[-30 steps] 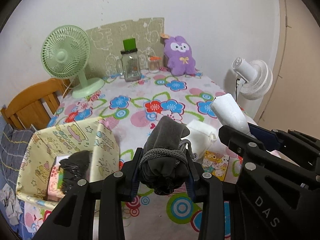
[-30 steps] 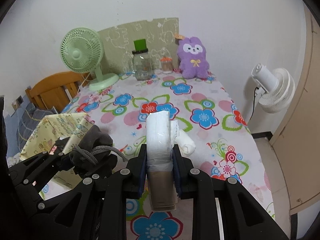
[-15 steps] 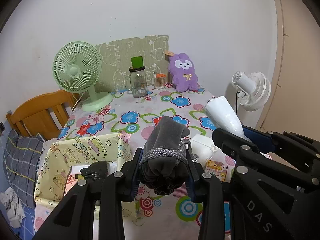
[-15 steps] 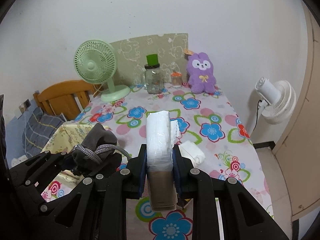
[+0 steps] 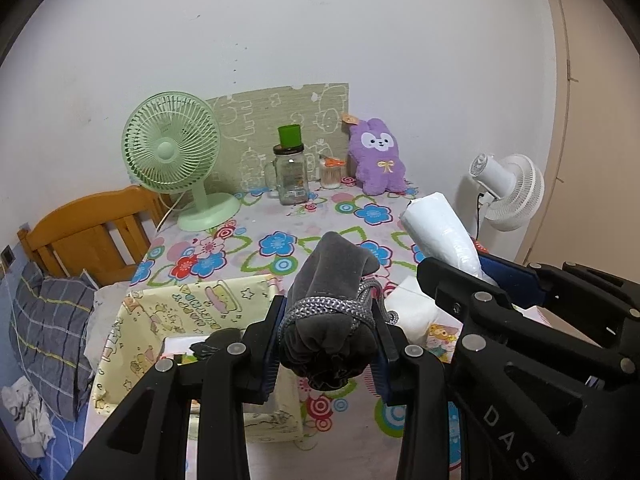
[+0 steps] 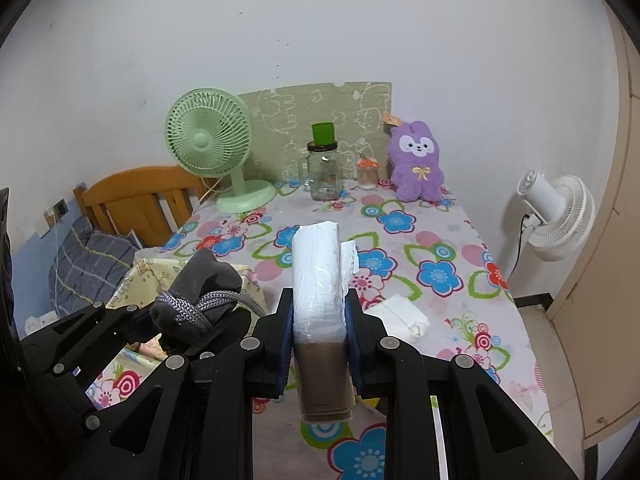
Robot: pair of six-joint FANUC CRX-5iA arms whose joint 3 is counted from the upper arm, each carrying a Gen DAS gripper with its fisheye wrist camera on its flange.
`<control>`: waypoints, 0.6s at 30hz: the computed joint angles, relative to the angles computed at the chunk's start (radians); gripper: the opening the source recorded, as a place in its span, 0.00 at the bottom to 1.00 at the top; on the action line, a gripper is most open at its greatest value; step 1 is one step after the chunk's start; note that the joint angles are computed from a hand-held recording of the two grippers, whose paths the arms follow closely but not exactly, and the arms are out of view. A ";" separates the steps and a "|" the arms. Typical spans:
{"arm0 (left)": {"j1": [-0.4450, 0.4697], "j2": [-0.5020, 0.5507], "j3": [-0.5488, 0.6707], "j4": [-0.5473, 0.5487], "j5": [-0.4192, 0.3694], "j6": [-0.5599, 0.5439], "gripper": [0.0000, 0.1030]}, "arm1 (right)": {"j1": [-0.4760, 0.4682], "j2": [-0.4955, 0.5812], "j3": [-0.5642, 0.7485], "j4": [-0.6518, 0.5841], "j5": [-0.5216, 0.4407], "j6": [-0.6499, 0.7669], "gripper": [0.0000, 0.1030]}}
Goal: Organize soft objects
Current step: 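Lift and carry the grey pouch and white roll toward the yellow box with both tools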
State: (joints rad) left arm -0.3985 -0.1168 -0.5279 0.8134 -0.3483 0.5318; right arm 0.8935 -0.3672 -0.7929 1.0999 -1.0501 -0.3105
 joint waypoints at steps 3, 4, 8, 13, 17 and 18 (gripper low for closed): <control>0.011 0.002 0.002 0.002 0.003 -0.006 0.37 | -0.010 0.016 0.011 0.005 0.019 0.005 0.26; 0.015 0.003 0.002 0.008 0.004 -0.011 0.37 | -0.014 0.022 0.016 0.008 0.026 0.008 0.26; 0.031 0.007 0.007 0.012 0.006 -0.015 0.37 | -0.031 0.046 0.035 0.017 0.052 0.022 0.26; 0.052 0.019 0.017 0.010 0.009 -0.012 0.37 | -0.052 0.078 0.059 0.024 0.088 0.041 0.26; 0.072 0.032 0.031 -0.004 0.003 0.003 0.37 | -0.072 0.105 0.081 0.026 0.124 0.062 0.26; 0.076 0.035 0.035 -0.009 0.002 0.007 0.37 | -0.077 0.111 0.086 0.026 0.132 0.067 0.26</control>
